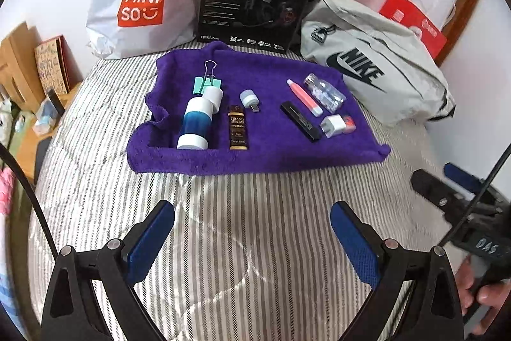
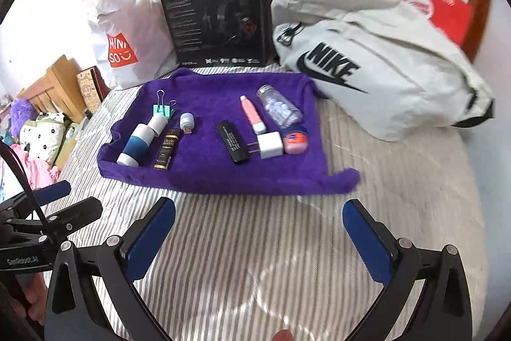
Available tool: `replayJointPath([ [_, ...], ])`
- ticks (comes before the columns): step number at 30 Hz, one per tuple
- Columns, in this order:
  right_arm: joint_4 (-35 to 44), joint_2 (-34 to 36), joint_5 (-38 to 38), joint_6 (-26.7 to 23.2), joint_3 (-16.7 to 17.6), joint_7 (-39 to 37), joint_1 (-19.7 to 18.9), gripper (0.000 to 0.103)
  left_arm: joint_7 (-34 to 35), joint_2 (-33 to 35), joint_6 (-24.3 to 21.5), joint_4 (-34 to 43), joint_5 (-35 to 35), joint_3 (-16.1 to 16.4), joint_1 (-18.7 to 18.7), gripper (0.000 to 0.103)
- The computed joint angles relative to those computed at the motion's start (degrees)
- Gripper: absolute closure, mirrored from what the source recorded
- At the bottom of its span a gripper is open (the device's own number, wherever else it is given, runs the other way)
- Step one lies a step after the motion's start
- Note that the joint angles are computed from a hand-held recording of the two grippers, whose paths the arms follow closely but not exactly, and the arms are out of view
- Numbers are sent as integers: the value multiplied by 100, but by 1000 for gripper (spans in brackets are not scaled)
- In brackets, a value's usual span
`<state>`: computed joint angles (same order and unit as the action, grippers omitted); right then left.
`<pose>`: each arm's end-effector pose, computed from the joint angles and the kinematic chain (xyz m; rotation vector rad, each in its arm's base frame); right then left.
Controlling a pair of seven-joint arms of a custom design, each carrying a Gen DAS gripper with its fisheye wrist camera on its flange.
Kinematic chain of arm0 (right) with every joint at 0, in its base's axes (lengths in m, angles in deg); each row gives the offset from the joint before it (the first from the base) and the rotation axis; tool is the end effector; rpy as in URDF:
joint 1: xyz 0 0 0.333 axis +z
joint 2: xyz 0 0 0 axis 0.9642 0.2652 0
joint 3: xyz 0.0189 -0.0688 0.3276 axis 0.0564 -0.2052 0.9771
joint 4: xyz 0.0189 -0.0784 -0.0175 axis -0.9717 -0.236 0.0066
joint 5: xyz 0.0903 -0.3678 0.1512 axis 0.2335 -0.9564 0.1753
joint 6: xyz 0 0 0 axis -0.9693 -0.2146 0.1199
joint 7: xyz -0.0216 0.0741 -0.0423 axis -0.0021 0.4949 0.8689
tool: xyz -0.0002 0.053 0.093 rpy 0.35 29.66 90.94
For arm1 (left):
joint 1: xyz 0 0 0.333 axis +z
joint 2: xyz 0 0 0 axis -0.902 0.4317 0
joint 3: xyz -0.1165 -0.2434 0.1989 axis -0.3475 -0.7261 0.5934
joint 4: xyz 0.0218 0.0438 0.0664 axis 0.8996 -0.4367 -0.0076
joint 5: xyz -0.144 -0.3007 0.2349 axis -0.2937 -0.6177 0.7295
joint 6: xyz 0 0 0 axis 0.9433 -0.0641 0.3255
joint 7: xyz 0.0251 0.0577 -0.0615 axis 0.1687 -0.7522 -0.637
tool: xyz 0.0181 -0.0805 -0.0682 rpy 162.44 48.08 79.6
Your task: Organize rigid objects
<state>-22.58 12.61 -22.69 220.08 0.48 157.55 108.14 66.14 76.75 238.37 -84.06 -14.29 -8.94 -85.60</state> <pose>0.6228 0.4074 0.4653 -1.7744 1.8026 -0.5405 0.6347 -0.3631 0.4590 -1.8622 2.0638 -0.7853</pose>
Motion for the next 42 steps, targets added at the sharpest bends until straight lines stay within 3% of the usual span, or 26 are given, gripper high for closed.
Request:
replayJointPath([
  [11,-464,-590,-487,-420,97,386,50,0,-292,-276,-271,-114,617,121,-165,4],
  [20,-726,-764,-361,-234,279,426,-151,0,-502,-477,-244,-321,729,35,-74,4],
  [42,-988,-962,-549,-149,367,602,-160,0,-544,-568,-348,-345,827,-18,-80,4],
])
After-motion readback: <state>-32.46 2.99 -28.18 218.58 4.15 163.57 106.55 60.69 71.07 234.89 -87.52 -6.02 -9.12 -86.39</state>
